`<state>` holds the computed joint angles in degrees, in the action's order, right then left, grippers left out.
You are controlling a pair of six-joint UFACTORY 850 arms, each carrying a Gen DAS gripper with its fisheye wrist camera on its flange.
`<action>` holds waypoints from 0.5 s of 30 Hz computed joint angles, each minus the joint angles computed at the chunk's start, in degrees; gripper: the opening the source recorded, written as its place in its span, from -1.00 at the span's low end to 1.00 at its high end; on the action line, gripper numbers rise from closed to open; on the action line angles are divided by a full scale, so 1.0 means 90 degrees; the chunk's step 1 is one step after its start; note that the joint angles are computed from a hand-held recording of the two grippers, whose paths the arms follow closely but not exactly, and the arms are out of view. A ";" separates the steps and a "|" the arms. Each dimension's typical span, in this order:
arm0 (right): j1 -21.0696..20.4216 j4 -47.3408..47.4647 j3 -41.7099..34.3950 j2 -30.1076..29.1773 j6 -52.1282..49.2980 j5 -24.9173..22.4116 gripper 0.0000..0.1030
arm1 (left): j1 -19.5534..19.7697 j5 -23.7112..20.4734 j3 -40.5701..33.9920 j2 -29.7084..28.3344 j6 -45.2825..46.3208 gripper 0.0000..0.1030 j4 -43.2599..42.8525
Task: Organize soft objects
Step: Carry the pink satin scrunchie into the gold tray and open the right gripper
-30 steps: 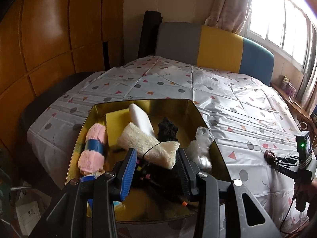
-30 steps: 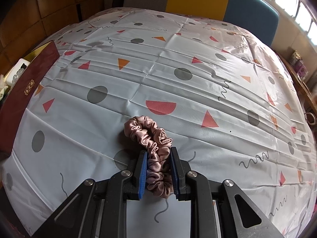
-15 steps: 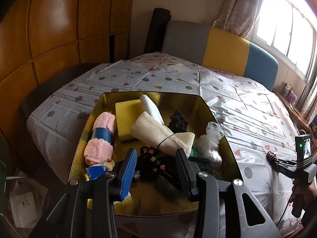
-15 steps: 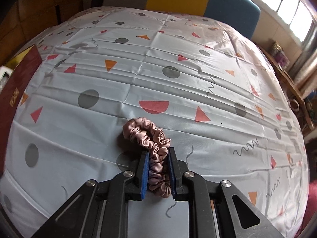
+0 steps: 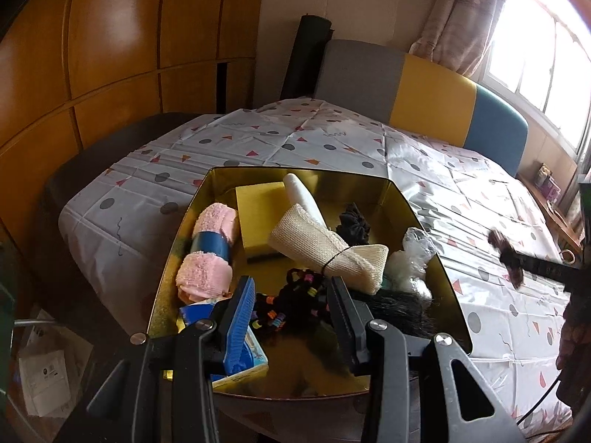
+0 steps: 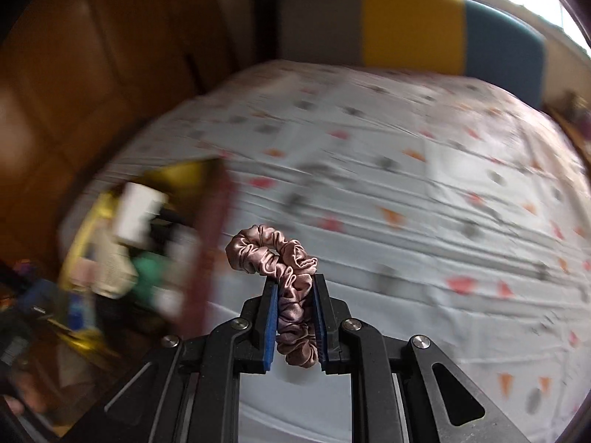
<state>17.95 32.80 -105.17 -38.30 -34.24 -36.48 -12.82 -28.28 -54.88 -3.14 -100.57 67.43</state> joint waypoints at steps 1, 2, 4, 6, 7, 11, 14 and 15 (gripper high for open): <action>0.0069 0.0168 -0.0125 -0.0053 -0.0115 -0.0115 -0.67 | 0.0007 -0.0006 0.0001 0.0002 0.0003 -0.21 -0.0015; 0.0168 0.0409 -0.0342 -0.0158 -0.0235 -0.0291 -0.67 | 0.0022 -0.0011 0.0009 0.0005 0.0012 -0.21 -0.0032; 0.0339 0.0603 -0.0713 -0.0355 -0.0237 -0.0511 -0.67 | 0.0045 -0.0014 0.0034 0.0026 -0.0007 -0.21 -0.0037; 0.0525 0.0617 -0.1168 -0.0640 0.0035 -0.0663 -0.67 | 0.0067 -0.0048 0.0064 0.0049 -0.0064 -0.21 -0.0003; 0.0611 0.0584 -0.1317 -0.0749 0.0153 -0.0677 -0.66 | 0.0080 -0.0063 0.0071 0.0055 -0.0063 -0.21 -0.0012; 0.0915 -0.0126 -0.2416 -0.1556 0.1177 -0.1036 -0.55 | 0.0149 -0.0111 0.0104 0.0063 -0.0060 -0.21 -0.0074; 0.1076 -0.0895 -0.3346 -0.2242 0.1905 -0.1451 -0.53 | 0.0187 -0.0147 0.0116 0.0059 -0.0005 -0.19 -0.0163; 0.1138 -0.1224 -0.3624 -0.2451 0.2175 -0.1543 -0.53 | 0.0190 -0.0181 0.0105 0.0048 0.0031 -0.18 -0.0196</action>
<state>28.19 21.79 -137.79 -60.35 -14.67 -50.37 -11.11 -29.91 -53.94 -2.71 -100.29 65.66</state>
